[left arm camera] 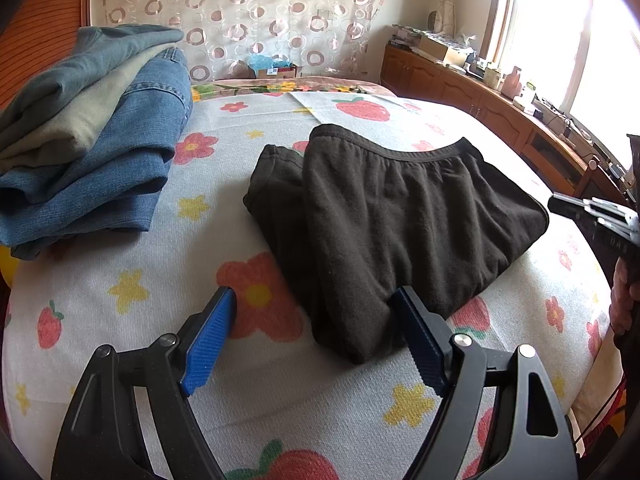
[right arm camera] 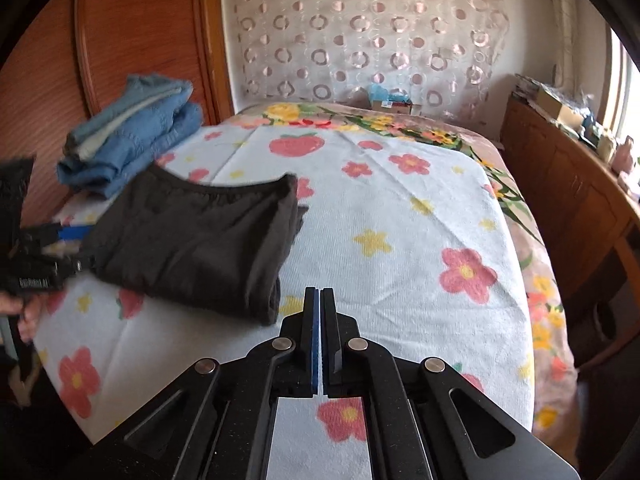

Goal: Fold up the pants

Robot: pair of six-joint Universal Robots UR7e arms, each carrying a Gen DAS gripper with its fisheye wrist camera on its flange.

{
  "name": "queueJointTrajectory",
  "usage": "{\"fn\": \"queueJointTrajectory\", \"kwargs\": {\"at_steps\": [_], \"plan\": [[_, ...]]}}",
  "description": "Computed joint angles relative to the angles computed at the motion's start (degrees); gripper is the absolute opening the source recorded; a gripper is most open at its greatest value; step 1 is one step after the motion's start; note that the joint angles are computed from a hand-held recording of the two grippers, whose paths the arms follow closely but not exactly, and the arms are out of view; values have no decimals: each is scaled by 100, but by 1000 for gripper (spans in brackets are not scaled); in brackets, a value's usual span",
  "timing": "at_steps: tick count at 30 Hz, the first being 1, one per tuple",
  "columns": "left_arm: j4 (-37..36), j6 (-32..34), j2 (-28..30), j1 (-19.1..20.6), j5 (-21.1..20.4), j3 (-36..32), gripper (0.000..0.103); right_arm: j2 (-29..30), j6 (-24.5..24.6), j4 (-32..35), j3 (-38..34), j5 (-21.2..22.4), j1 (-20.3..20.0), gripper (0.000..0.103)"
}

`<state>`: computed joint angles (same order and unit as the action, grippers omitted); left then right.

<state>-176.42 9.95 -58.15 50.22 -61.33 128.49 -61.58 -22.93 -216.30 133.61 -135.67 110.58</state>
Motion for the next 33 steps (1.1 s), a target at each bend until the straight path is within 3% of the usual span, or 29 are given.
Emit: {"fn": "queueJointTrajectory", "kwargs": {"at_steps": [1,3,4,15,22,33], "plan": [[-28,9,5,-14,21,7,82,-15,44,32,-39,37,-6,12],[-69,56,14,-52,86,14,82,-117,169,245,-63,223,-57,31],[-121,92,17,-68,111,24,82,-184,246,479,-91,389,-111,33],[-74,228,91,-118,2,-391,82,-260,601,1696,-634,1060,-520,39],[324,231,423,-6,139,-852,81,-138,675,2149,-1009,931,-655,40],[648,92,609,172,104,-1207,81,41,534,2083,-1166,896,-635,40]]}}
